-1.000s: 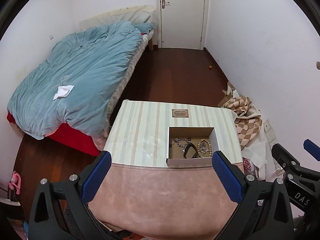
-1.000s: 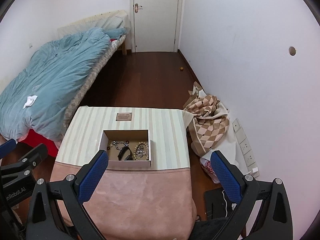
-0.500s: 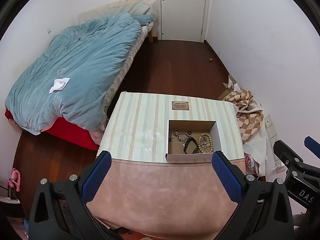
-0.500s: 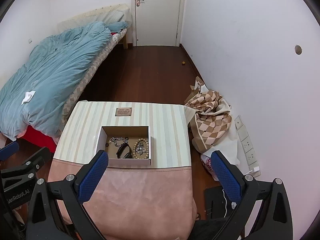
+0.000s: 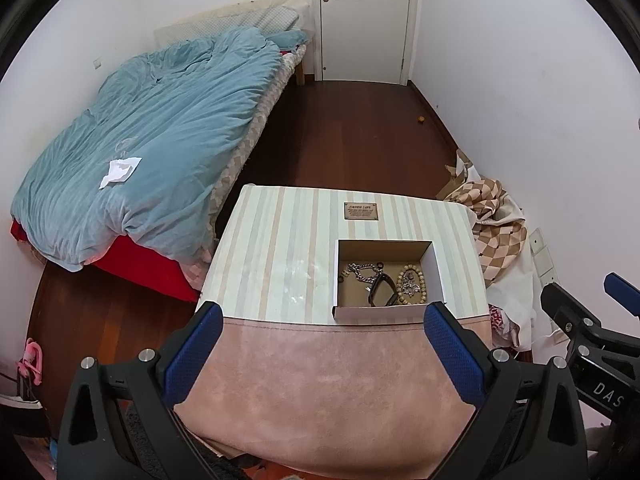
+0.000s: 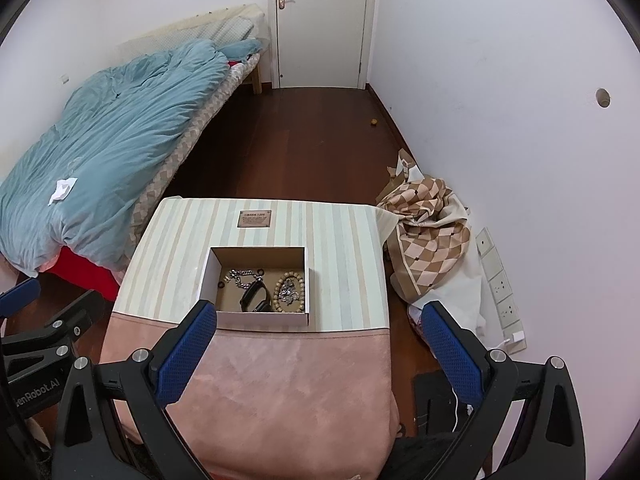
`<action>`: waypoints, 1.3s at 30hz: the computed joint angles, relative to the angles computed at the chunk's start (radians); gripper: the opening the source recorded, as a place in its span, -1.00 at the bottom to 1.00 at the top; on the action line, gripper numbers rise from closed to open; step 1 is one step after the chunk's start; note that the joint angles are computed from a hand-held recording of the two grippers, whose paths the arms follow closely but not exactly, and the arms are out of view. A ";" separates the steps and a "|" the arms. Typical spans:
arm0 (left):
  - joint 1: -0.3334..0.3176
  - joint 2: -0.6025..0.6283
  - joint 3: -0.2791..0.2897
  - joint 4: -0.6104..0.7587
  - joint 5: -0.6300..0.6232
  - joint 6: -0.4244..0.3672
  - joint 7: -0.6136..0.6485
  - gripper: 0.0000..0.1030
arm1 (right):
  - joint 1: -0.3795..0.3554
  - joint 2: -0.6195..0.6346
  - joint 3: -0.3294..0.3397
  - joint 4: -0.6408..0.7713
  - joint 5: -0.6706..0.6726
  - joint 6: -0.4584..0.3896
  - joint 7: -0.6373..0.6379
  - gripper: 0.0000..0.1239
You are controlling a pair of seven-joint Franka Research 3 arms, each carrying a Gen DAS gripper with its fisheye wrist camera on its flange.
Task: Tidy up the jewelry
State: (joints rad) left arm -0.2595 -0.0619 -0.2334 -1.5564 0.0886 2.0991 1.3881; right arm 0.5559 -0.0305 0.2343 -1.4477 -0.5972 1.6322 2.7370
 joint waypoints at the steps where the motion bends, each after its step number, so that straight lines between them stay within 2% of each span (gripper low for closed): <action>1: 0.001 -0.001 0.001 -0.002 -0.002 0.000 0.002 0.99 | 0.000 -0.001 -0.001 -0.001 0.002 0.003 0.000 0.66; 39: 0.005 -0.025 0.003 -0.025 0.004 0.004 -0.003 0.99 | 0.012 0.010 -0.002 0.013 -0.002 0.006 0.000 0.66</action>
